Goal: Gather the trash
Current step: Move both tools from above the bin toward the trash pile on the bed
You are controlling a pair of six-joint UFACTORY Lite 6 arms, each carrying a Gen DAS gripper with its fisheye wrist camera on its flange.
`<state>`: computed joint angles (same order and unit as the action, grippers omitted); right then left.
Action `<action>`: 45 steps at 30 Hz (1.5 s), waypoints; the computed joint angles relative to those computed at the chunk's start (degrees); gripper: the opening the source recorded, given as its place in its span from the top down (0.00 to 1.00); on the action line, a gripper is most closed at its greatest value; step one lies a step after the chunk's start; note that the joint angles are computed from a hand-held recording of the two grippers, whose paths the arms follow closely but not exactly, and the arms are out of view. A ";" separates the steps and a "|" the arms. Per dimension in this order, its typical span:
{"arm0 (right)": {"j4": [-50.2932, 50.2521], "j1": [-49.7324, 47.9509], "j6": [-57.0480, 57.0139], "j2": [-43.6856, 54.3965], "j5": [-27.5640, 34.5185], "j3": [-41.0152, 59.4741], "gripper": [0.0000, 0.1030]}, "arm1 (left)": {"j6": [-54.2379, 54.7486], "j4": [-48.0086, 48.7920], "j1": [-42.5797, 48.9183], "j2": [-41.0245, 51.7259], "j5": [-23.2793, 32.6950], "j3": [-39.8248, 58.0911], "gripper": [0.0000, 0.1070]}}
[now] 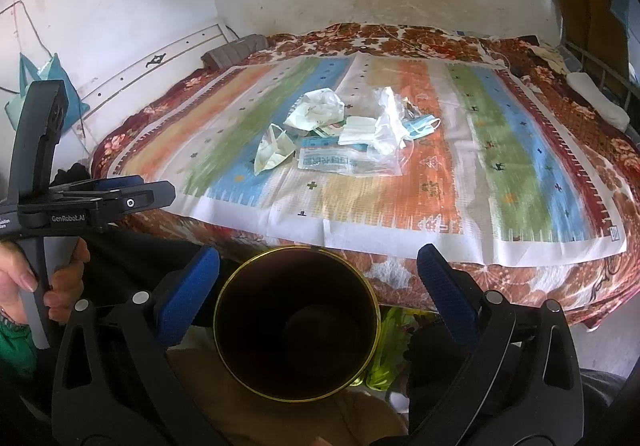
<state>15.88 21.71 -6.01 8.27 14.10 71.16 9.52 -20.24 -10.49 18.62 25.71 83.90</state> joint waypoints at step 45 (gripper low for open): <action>8.43 -1.77 -9.01 5.40 4.72 6.68 0.08 | -0.07 -4.48 2.12 7.04 6.82 8.64 0.09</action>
<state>24.31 19.94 -15.03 13.67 18.82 77.84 9.45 -24.72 -8.37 25.67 32.53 92.54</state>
